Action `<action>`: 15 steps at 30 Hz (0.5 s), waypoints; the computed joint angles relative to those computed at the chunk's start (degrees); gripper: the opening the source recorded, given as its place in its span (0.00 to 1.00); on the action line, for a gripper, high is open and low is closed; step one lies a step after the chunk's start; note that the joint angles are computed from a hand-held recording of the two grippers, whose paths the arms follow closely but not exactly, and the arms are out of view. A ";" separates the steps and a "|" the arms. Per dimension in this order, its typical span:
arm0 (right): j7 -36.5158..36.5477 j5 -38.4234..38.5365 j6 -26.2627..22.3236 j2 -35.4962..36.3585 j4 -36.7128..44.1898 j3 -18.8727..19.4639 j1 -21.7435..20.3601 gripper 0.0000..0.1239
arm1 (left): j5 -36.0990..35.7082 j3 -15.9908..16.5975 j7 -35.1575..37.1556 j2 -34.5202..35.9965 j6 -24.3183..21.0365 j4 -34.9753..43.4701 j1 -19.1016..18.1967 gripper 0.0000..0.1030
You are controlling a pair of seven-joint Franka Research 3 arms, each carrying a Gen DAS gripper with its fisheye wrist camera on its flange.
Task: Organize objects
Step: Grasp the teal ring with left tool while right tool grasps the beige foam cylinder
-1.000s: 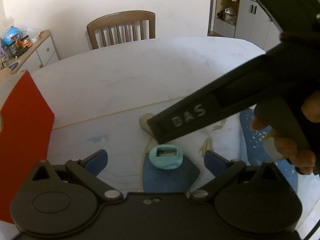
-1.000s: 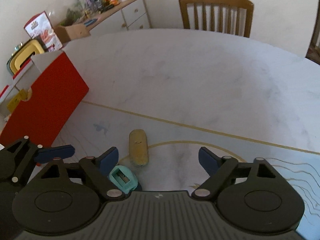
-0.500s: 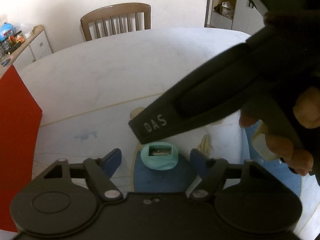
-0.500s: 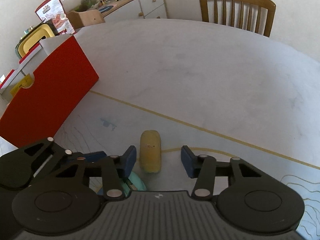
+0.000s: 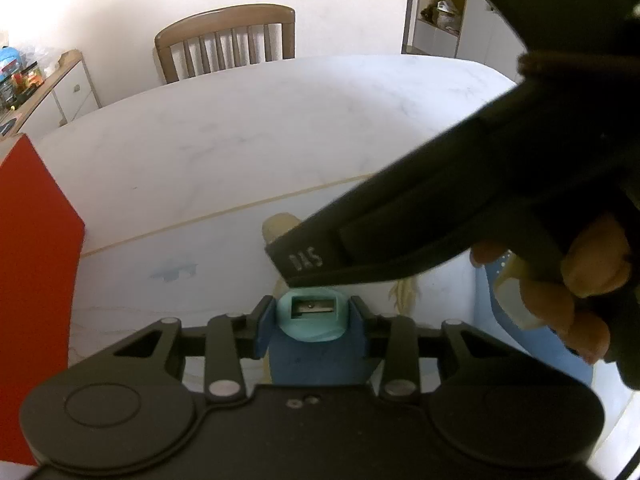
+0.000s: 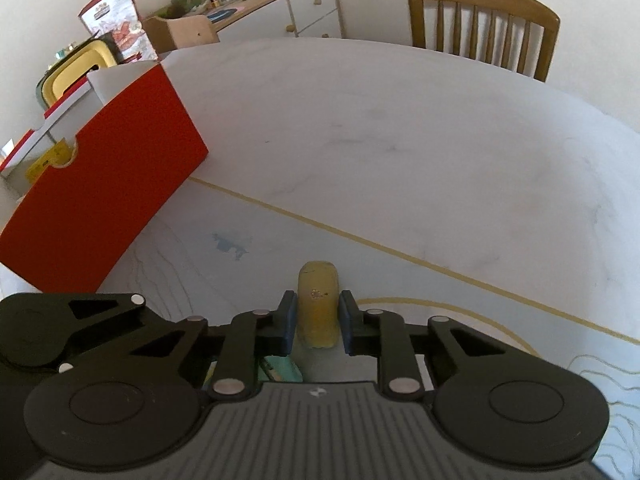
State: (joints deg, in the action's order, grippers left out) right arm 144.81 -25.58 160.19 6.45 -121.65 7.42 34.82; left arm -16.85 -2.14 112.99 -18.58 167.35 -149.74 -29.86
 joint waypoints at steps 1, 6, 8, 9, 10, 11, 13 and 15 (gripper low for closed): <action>1.05 -0.43 -0.13 -0.08 -0.05 -0.14 0.17 0.17 | -0.46 0.38 0.27 -0.46 -0.28 -0.08 -0.27 0.36; 5.01 -3.47 -1.71 -1.14 -0.15 -0.08 0.56 0.17 | -0.97 1.21 0.48 -3.35 -1.75 -0.91 -0.12 0.36; 6.39 -4.29 -2.65 -2.11 -0.52 0.34 0.40 0.17 | -0.22 1.04 -0.40 -4.61 -2.73 -1.14 0.80 0.36; 6.85 -4.43 -2.90 -2.62 -0.73 0.65 0.22 0.17 | 0.05 1.19 -0.55 -5.08 -3.04 -1.17 1.04 0.36; 7.19 -4.49 -3.05 -3.08 -0.88 0.99 0.01 0.17 | 0.13 1.51 -0.60 -5.83 -3.52 -1.34 1.16 0.36; 7.75 -4.85 -3.09 -3.76 -1.23 1.32 -0.15 0.17 | -0.04 2.09 -0.40 -5.71 -3.91 -0.73 1.03 0.36; 8.63 -5.40 -3.25 -5.14 -1.88 2.12 -0.60 0.17 | -0.27 2.74 -0.06 -7.05 -4.58 -0.91 1.24 0.36; 9.69 -6.09 -3.68 -6.34 -2.18 3.09 -1.01 0.17 | -0.23 3.18 0.08 -8.28 -5.05 -1.01 1.61 0.36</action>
State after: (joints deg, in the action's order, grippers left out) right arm 154.50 -31.67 156.51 0.11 -123.83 10.51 33.81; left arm -17.08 1.03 113.07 -26.86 162.30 -150.75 -28.25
